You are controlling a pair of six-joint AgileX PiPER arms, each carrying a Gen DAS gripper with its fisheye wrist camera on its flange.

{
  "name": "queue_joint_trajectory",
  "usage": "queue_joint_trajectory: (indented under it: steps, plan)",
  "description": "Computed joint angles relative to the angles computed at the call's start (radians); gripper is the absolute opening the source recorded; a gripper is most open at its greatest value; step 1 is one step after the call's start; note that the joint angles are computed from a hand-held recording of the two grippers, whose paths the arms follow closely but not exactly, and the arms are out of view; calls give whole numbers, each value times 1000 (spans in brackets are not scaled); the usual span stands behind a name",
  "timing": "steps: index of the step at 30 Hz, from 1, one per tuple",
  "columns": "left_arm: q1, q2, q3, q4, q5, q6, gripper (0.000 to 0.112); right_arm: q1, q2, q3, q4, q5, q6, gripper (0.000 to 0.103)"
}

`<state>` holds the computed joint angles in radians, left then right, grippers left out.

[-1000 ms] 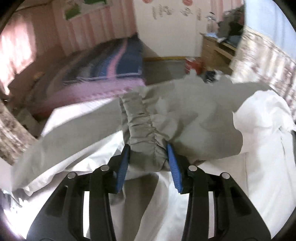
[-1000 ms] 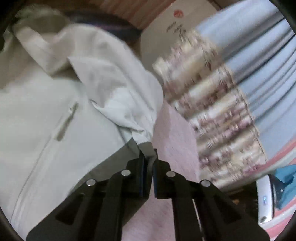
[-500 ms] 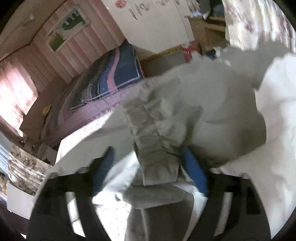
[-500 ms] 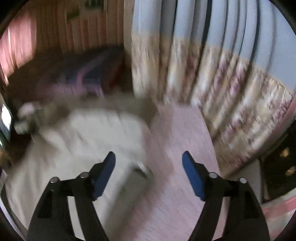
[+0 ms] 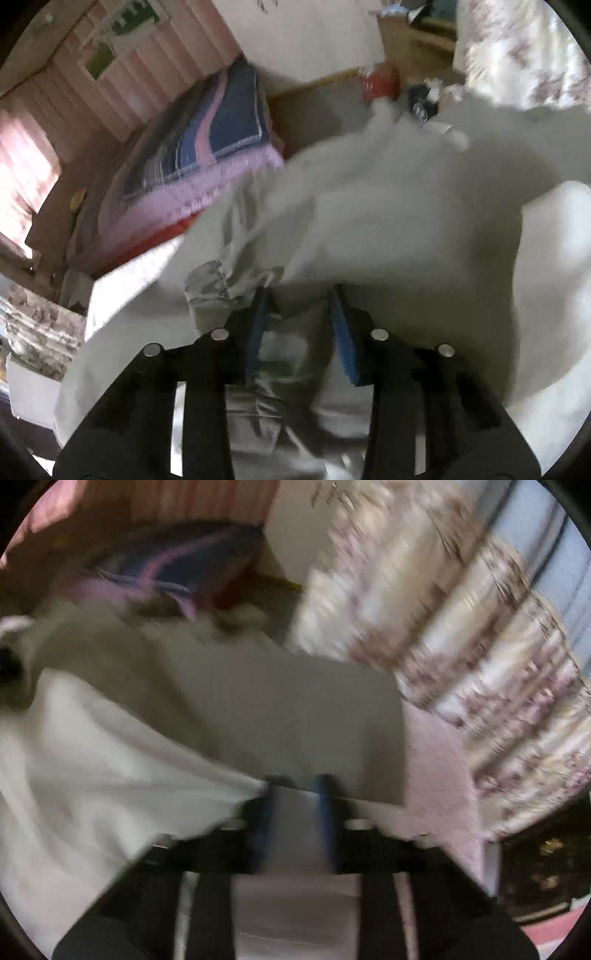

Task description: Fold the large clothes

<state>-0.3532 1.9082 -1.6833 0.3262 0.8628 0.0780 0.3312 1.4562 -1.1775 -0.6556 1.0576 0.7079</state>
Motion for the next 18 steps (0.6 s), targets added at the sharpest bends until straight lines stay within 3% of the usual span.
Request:
queue_joint_trajectory:
  steps: [4,8,10,11,12,13,16,18]
  plan:
    - [-2,73,-77,40,-11,19,41,-81,-76,119,23,-75,30,6]
    - [-4,88,-165,34,73,69,41,-85,-127,113,75,-52,4,12]
    - [17,-31,-59,16,6,73,74,-91,-232,129,132,-67,-17,17]
    - [33,-78,-14,-28,-29,100,97,-101,-292,131,199,-104,-57,31]
    - [60,-153,59,-111,-82,144,100,-102,-325,138,246,-135,-82,45]
    - [84,-194,99,-191,-95,187,100,-91,-341,136,280,-157,-96,48]
    - [110,-207,136,-308,-56,241,100,-31,-316,135,371,-203,-139,47]
    - [87,-191,184,-250,-80,182,99,47,-253,126,268,-172,-78,47]
